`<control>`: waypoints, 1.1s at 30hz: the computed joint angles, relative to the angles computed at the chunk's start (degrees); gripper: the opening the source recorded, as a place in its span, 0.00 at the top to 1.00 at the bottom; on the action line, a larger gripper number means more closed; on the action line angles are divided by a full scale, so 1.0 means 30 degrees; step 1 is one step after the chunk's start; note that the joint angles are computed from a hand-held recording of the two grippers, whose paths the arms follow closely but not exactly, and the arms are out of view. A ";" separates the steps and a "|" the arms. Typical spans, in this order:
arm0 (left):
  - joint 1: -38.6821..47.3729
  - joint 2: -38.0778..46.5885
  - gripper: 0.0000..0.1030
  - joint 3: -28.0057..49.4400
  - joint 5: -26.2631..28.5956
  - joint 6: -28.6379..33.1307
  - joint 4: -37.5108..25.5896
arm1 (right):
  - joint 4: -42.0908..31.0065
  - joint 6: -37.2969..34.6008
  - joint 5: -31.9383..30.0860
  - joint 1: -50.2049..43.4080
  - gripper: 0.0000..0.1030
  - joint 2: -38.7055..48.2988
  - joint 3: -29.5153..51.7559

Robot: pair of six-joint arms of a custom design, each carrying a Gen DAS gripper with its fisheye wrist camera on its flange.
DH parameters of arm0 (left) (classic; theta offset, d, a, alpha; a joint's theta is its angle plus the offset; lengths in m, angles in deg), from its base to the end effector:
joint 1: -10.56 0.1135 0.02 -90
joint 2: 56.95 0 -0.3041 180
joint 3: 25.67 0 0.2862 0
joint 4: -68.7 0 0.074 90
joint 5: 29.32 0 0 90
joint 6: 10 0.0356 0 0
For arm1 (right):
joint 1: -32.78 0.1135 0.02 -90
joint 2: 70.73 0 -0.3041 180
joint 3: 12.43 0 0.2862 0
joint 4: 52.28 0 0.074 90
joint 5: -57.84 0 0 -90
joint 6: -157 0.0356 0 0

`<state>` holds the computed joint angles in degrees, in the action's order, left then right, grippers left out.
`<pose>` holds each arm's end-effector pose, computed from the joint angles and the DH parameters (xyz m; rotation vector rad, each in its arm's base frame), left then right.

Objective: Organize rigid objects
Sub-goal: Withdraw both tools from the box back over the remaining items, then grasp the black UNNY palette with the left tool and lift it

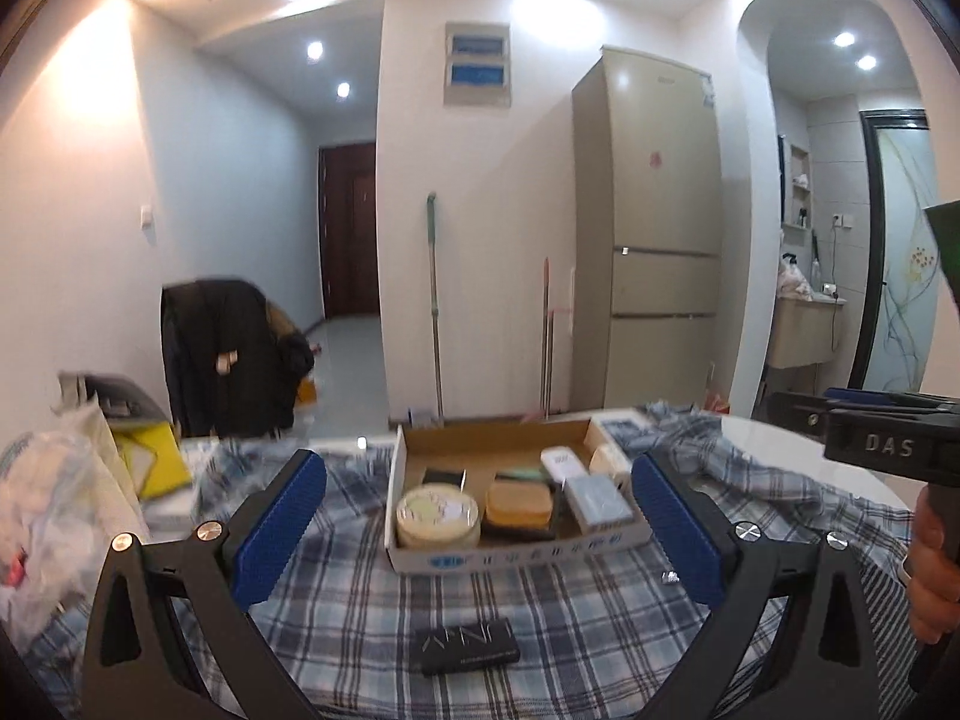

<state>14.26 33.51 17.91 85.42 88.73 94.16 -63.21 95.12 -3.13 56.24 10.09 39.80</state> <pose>0.3174 0.0056 0.1699 0.3667 1.8830 -0.2736 0.2856 0.1051 0.2098 0.3489 2.1331 -0.0601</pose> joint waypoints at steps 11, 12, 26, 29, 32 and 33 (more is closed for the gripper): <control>-0.0070 0.4728 0.00 0.2850 -0.0416 -0.0090 -0.3188 | 0.0981 0.0205 -0.0967 -0.0645 0.40 0.2575 0.0028; -0.0031 0.4808 0.00 0.2967 -0.0274 -0.0093 -0.3366 | 0.1075 0.0206 -0.1046 -0.0693 0.40 0.2738 -0.0011; -0.0868 0.7561 0.11 0.6794 -0.1841 0.1280 -0.9914 | 0.1061 0.0559 -0.2280 -0.1413 0.40 0.4655 0.0312; -0.0845 0.8071 0.11 0.7400 -0.2042 0.1018 -1.0749 | 0.1160 0.0567 -0.2365 -0.1493 0.40 0.4635 0.0209; -0.0944 0.8579 0.11 0.8040 -0.2391 0.0939 -1.1702 | 0.1090 0.0582 -0.2337 -0.1484 0.40 0.4715 0.0244; -0.1051 0.8793 0.11 0.8299 -0.2794 0.0887 -1.2019 | 0.1053 0.0562 -0.2381 -0.1498 0.40 0.4767 0.0264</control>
